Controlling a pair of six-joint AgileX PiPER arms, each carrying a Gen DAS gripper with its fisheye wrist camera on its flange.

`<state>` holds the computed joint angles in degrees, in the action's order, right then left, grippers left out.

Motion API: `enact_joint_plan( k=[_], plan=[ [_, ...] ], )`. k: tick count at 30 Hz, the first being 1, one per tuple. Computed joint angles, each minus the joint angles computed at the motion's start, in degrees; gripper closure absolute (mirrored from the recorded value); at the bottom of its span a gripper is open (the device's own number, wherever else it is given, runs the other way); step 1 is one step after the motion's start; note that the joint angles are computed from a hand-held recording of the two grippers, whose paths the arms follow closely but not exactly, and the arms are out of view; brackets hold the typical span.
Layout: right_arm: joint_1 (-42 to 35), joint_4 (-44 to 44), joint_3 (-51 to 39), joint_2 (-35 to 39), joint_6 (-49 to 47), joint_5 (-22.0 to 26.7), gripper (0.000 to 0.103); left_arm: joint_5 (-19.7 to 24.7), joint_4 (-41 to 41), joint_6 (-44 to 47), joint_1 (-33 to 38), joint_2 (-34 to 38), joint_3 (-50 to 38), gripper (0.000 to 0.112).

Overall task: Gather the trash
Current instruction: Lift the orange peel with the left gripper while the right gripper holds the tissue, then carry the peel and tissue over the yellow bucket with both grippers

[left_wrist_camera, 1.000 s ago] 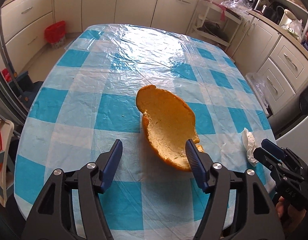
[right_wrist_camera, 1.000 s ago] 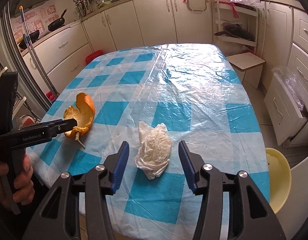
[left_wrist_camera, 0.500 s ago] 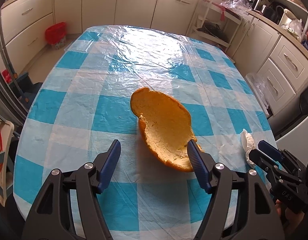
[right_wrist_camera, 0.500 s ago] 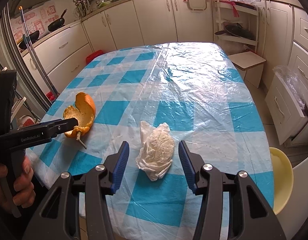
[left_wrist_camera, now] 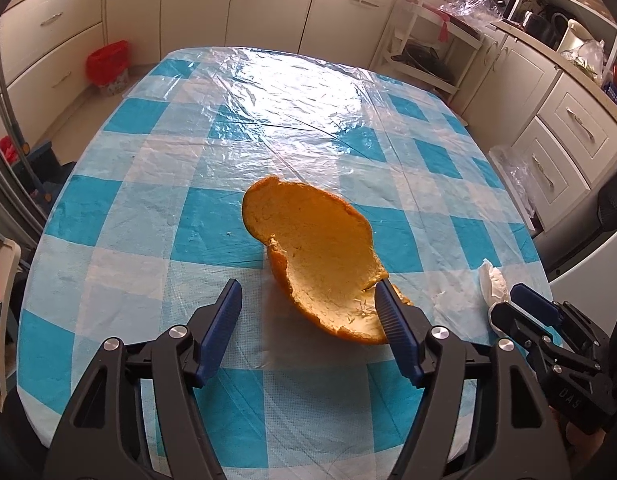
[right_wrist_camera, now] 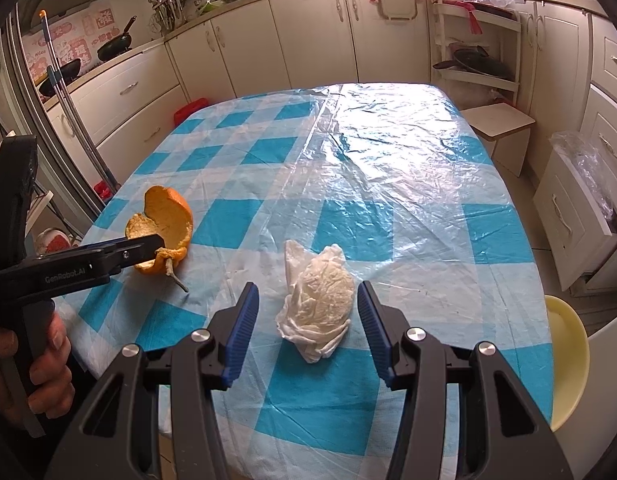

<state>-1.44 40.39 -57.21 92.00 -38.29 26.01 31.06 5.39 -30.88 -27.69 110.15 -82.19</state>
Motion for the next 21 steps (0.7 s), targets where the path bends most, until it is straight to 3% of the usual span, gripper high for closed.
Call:
enact_joint_plan(
  k=[5, 9, 14, 21],
  plan=[
    [-0.28, -0.48, -0.49, 0.46, 0.46, 0.68, 0.055, 0.73, -1.73, 1.47, 0.32, 0.98, -1.33, 0.079],
    [-0.56, -0.63, -0.78, 0.76, 0.67, 1.37, 0.069, 0.06, -4.88, 4.28, 1.09, 0.63, -0.75, 0.099],
    [-1.78, 2.71, -0.84, 0.86, -1.93, 3.0, 0.079, -0.78, -6.93, 7.0, 1.08, -0.92, 0.09, 0.107],
    [-3.38, 5.86, 0.16, -0.92, -4.23, 3.04, 0.08, 0.03, -0.81, 2.2, -1.71, -3.63, -0.23, 0.108]
  ],
)
